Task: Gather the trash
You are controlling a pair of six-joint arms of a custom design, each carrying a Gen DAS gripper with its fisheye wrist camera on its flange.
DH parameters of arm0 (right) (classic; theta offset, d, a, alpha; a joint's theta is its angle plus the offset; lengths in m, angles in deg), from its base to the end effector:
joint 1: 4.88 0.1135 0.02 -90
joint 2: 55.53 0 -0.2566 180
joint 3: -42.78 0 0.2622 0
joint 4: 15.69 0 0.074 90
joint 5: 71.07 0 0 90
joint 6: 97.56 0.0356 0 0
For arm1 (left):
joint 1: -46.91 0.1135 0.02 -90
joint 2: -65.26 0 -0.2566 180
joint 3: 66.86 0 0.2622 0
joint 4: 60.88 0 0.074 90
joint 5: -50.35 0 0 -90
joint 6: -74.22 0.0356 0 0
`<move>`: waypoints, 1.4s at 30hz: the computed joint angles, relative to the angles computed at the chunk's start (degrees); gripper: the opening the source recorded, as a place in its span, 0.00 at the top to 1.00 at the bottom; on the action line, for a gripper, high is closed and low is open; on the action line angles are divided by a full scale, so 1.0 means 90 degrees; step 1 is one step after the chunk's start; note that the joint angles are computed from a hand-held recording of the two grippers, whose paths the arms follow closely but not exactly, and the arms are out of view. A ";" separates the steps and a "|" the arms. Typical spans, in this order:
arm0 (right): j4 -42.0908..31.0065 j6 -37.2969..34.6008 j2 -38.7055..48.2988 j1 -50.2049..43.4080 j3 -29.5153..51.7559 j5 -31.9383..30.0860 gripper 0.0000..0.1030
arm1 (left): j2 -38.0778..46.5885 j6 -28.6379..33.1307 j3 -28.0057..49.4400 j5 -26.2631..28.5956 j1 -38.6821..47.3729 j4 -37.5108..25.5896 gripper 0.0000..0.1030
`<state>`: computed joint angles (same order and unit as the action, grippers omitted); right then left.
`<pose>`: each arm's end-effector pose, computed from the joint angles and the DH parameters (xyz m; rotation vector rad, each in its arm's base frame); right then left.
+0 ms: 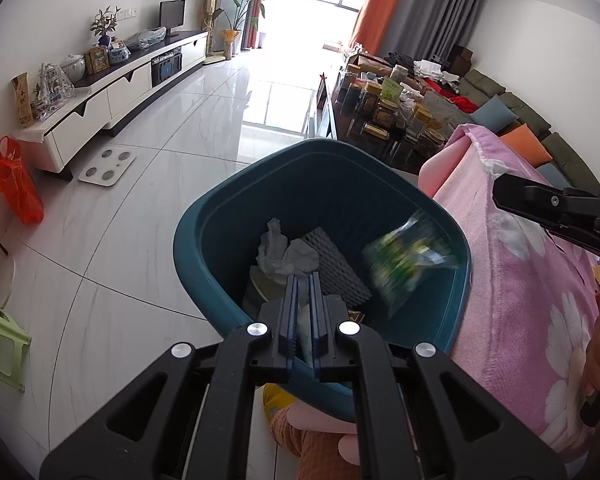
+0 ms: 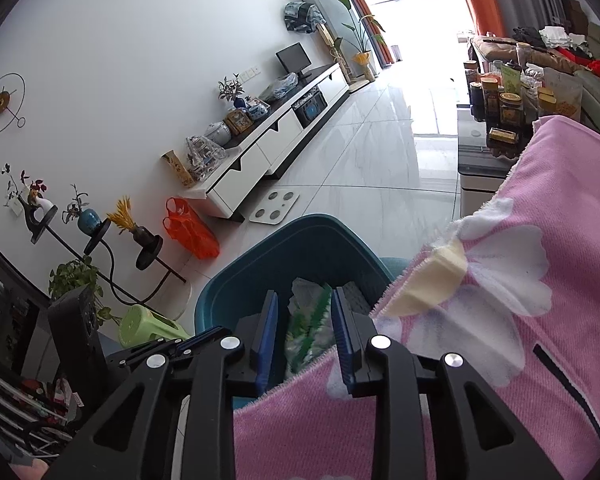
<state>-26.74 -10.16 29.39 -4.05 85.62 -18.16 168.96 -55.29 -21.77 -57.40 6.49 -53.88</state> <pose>0.2530 0.0251 0.1115 -0.3376 2.3732 0.7868 0.2235 -0.1761 0.0544 -0.1126 2.4266 -0.2521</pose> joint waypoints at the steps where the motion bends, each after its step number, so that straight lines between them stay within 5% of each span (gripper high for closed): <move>1: -0.0024 -0.0027 -0.0036 -0.0063 -0.0022 -0.0056 0.74 | -0.0026 0.0003 -0.0022 -0.0050 -0.0023 0.0018 0.95; 13: -0.1076 -0.1022 -0.1670 -0.1273 -0.0634 -0.0853 0.63 | -0.1216 0.0153 -0.0132 -0.0929 -0.0869 -0.0349 0.68; 17: -0.1961 -0.1785 -0.2320 -0.2154 -0.0711 -0.1360 0.59 | -0.1380 0.0248 0.0092 -0.1128 -0.1332 -0.0454 0.58; 23: -0.3687 -0.3625 -0.2769 -0.3984 -0.0604 -0.2095 0.54 | -0.0948 0.0447 0.0829 -0.1043 -0.1992 -0.0474 0.55; 33: -0.6177 -0.7533 -0.1173 -0.7292 0.0252 -0.2381 0.53 | 0.0395 0.0890 0.2428 -0.0504 -0.2823 -0.0546 0.54; 42: -0.6978 -0.9354 0.0495 -0.9551 0.1260 -0.2139 0.53 | 0.1521 0.1236 0.3940 0.0023 -0.3352 -0.1002 0.53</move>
